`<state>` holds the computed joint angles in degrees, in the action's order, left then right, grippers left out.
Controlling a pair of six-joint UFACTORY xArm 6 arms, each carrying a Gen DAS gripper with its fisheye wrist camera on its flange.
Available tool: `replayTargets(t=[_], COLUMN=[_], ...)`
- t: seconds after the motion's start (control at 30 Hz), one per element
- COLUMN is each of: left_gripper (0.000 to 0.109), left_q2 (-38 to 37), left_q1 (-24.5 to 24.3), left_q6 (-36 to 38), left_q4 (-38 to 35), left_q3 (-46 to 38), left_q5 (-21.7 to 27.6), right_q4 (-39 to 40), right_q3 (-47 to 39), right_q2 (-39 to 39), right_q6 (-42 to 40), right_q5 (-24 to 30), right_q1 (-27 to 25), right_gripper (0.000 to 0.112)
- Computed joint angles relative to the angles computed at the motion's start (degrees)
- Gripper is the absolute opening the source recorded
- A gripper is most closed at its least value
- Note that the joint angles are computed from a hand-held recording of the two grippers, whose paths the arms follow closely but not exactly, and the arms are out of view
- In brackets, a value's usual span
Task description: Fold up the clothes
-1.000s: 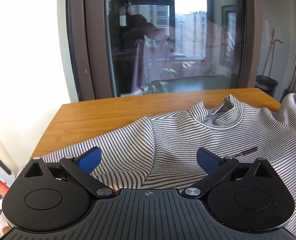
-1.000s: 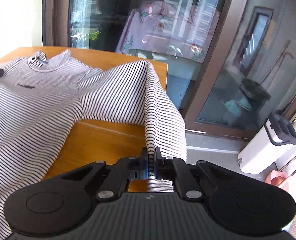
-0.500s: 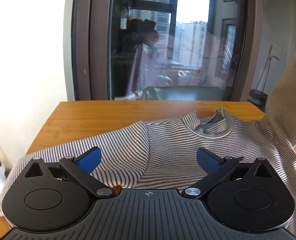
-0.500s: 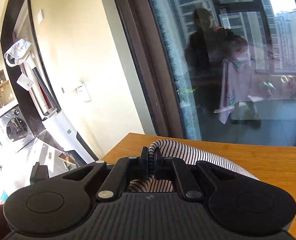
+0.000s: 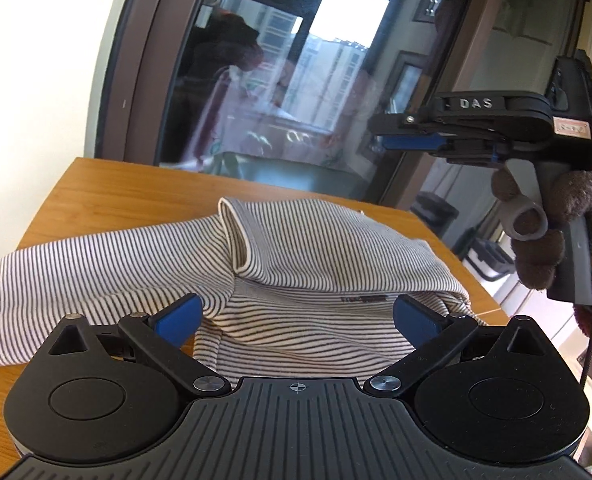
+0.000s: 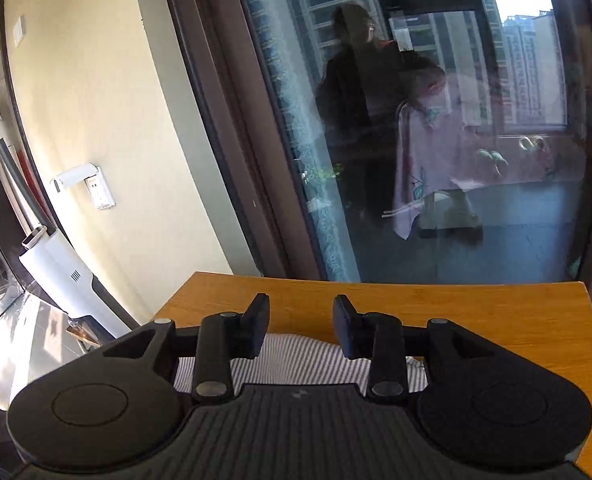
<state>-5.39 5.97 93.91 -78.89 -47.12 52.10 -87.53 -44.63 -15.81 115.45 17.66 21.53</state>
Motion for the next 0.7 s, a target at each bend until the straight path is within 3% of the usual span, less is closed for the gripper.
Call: replayTargets(t=[0.13, 0.2, 0.33, 0.43, 0.5, 0.63, 0.67, 0.7], left_gripper=[0.103, 0.103, 0.102, 0.097, 0.086, 0.08, 0.07, 0.052], left_q2=[2.6, 4.1, 6.8, 8.3, 9.2, 10.9, 11.1, 11.0], left_q1=[-2.8, -4.1, -6.6, -8.8, -10.6, -14.0, -14.8, -15.6], left_q6=[-4.1, -6.7, -12.2, -14.8, -16.3, -16.3, -15.4, -13.9], left_q4=[-1.0, -0.7, 1.5, 3.0, 3.9, 3.6, 3.1, 2.2], left_q3=[-2.9, -4.5, -7.8, -9.3, -9.8, -10.5, -10.4, -10.2], left_q5=[-3.3, -4.6, -7.0, -10.0, -13.2, -20.5, -22.2, -23.9], right_q4=[-0.7, -0.3, -16.1, -23.1, -26.8, -34.1, -34.3, -34.4], right_q3=[9.8, 14.2, 18.5, 19.8, 20.6, 21.9, 22.0, 22.1], right_q2=[-5.3, -6.2, -8.2, -9.0, -9.7, -11.1, -11.2, -11.3], right_q6=[7.1, 11.1, 30.3, 40.1, 45.1, 54.5, 54.8, 54.9], right_q5=[0.6, -0.9, 0.9, 4.8, 5.9, 5.6, 5.4, 5.3], right_q1=[-0.5, -1.5, -0.7, 1.7, 2.2, 1.5, 1.4, 1.3], right_gripper=[0.048, 0.048, 0.045, 0.049, 0.052, 0.053, 0.053, 0.053])
